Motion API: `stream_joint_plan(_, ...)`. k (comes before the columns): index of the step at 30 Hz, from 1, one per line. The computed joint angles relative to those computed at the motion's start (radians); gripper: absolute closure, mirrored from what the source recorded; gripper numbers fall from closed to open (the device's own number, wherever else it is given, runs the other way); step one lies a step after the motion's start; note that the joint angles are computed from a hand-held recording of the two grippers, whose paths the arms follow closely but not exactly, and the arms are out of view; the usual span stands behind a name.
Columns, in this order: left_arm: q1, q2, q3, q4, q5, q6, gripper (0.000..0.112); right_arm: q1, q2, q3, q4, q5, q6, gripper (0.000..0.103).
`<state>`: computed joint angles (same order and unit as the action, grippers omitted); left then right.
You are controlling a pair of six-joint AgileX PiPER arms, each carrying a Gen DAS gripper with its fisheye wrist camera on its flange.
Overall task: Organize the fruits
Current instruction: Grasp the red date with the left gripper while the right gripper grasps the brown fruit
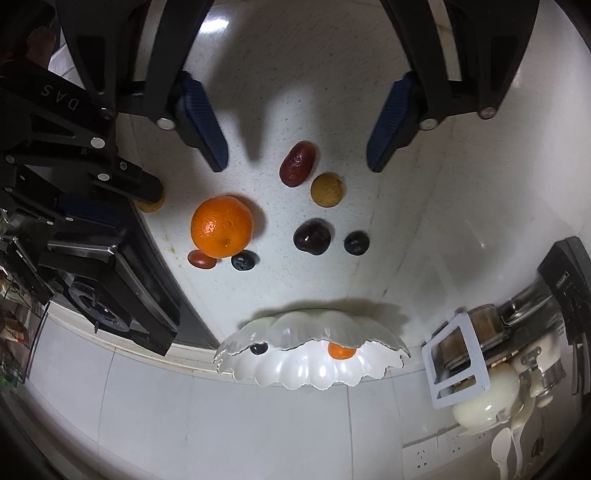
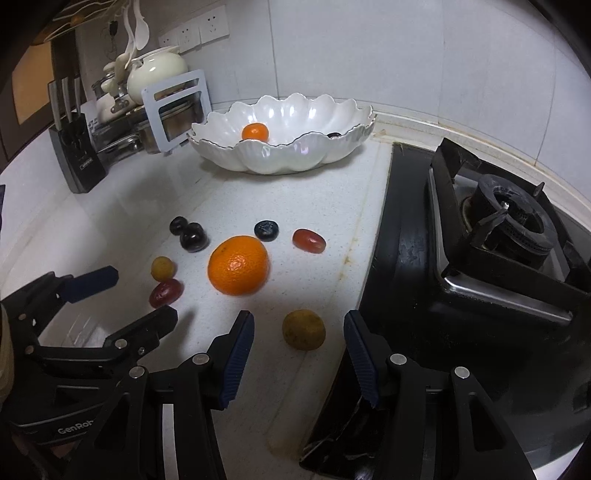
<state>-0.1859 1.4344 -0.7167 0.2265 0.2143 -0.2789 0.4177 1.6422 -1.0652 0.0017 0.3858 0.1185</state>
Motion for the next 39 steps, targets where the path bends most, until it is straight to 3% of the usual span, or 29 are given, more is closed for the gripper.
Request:
stream_joint_plan(7,0.009,0.042,-0.01,-0.109,-0.011,0.091,0.059,-0.007,0.013,0.0,0.018,-0.013,-0.032,0.051)
stream_joint_plan(12,0.016,0.071,-0.024,-0.213,-0.001,0.174,0.066,-0.021,0.027,-0.004,0.109,-0.013,-0.116,0.053)
stream_joint_plan(16,0.013,0.076,-0.032,-0.208,0.001,0.162,0.068,-0.032,0.037,-0.01,0.167,-0.013,-0.178,0.056)
stream_joint_plan(19,0.003,0.081,-0.037,-0.136,-0.002,0.079,0.072,-0.048,0.046,-0.014,0.249,-0.005,-0.25,0.061)
stream_joint_plan(22,-0.017,0.082,-0.032,0.033,-0.007,-0.092,0.077,-0.05,0.052,-0.012,0.258,-0.003,-0.264,0.066)
stream_joint_plan(28,-0.023,0.083,-0.023,0.227,-0.012,-0.291,0.09,-0.047,0.045,0.0,0.25,-0.013,-0.274,0.074)
stream_joint_plan(39,-0.029,0.056,-0.015,0.165,-0.013,-0.253,0.093,-0.061,0.032,-0.006,0.345,0.004,-0.389,0.075)
